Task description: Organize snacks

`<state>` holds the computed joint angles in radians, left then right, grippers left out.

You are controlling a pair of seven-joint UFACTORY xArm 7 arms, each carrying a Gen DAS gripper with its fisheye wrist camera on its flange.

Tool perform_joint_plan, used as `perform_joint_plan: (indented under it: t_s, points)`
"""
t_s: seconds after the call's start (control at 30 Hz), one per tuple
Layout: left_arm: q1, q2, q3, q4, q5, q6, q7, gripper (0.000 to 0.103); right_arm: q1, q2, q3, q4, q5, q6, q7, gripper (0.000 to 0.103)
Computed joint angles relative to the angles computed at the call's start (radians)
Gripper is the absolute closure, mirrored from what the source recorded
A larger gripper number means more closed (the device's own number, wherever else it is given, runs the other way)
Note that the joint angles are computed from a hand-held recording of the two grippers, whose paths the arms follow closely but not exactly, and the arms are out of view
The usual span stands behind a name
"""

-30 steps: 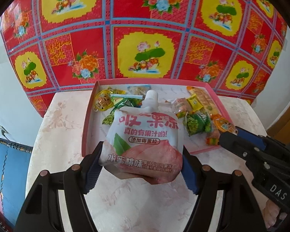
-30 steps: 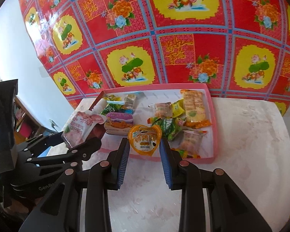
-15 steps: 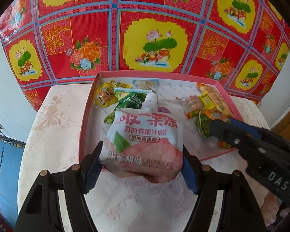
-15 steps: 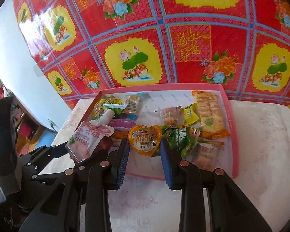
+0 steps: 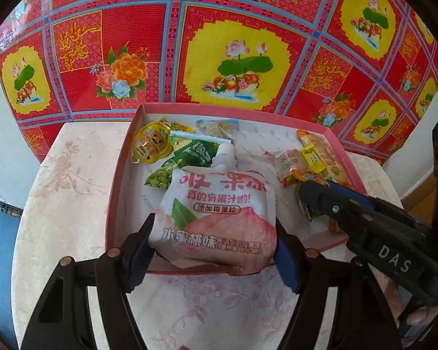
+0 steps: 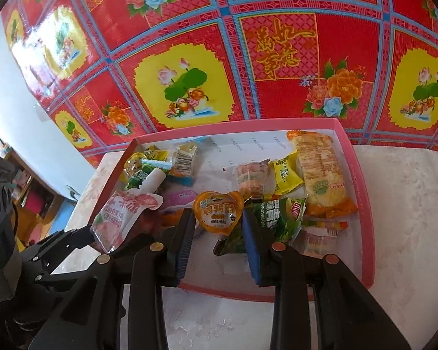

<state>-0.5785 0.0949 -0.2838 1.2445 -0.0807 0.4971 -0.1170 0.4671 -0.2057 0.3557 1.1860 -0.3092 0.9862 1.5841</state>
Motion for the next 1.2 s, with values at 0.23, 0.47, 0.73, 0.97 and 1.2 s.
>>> perform_joint_plan:
  t_s: [0.23, 0.47, 0.73, 0.97, 1.2]
  points:
    - [-0.002, -0.02, 0.001, -0.016, 0.017, -0.025, -0.018, 0.017, -0.002, -0.016, 0.017, 0.01, -0.044, 0.029, 0.028, 0.049]
    - [-0.006, -0.057, -0.003, -0.036, 0.049, -0.036, -0.033, 0.016, -0.003, -0.046, 0.034, 0.007, -0.056, 0.059, 0.061, 0.049]
    - [-0.008, -0.097, -0.008, -0.056, 0.075, -0.02, -0.066, 0.015, -0.004, -0.079, 0.069, 0.017, -0.078, 0.13, 0.089, 0.041]
    - [-0.007, -0.148, -0.014, -0.098, 0.104, -0.013, -0.108, 0.015, 0.002, -0.112, 0.096, 0.007, -0.075, 0.165, 0.119, 0.032]
    - [-0.006, -0.187, -0.02, -0.143, 0.096, 0.011, -0.125, 0.015, 0.01, -0.145, 0.126, -0.026, -0.066, 0.174, 0.133, 0.031]
